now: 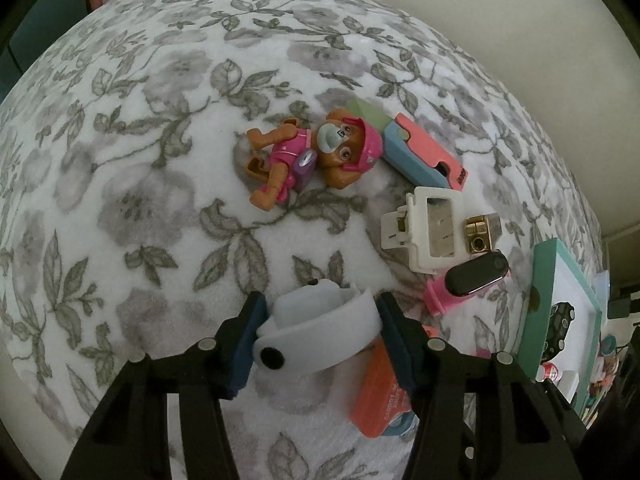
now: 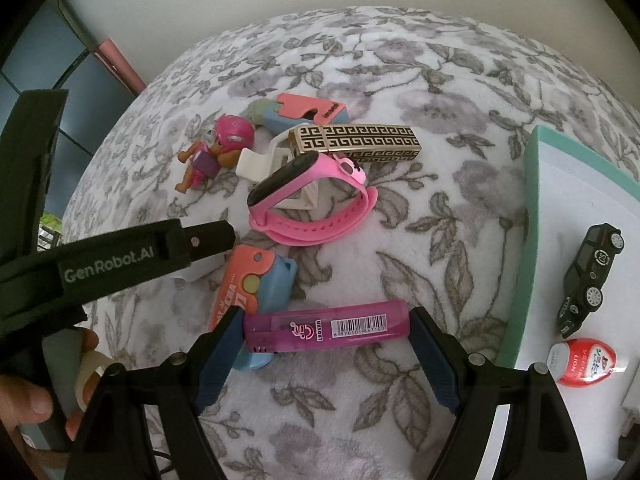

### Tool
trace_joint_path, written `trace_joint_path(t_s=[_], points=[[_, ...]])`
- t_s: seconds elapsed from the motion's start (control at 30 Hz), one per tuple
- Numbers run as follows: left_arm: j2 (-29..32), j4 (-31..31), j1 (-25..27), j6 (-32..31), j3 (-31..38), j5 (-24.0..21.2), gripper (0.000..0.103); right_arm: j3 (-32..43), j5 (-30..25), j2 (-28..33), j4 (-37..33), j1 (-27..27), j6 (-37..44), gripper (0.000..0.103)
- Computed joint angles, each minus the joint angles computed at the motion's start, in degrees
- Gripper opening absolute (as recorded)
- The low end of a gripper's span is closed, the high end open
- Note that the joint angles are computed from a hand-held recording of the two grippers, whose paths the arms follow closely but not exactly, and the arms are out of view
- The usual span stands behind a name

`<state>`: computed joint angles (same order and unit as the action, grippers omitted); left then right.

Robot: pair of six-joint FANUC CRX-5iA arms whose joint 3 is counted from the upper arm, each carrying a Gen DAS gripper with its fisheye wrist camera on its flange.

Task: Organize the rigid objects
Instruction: 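Grasp the white hair clip with left tool while right tool grasps pink lighter, then carry clip and lighter into the tray and open both tools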

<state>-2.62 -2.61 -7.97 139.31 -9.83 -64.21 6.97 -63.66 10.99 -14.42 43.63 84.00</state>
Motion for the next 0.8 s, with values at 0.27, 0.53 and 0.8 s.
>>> trace_joint_path(t_s=[0.27,0.53,0.8], points=[[-0.22,0.07,0.11,-0.9,-0.26,0.06,0.058,-0.22,0.3,-0.06,0.5,0.16,-1.02,0.084],[-1.88,-0.65,-0.08,0.72,-0.6,0.04,0.058,-0.91,2.18,-1.53,-0.59,-0.82,-1.68,0.084],[-1.74,-5.62,-3.44,2.02,5.88,-2.77,0.058,-5.48,10.68,-6.59,2.39,-1.81,-8.44,0.084]])
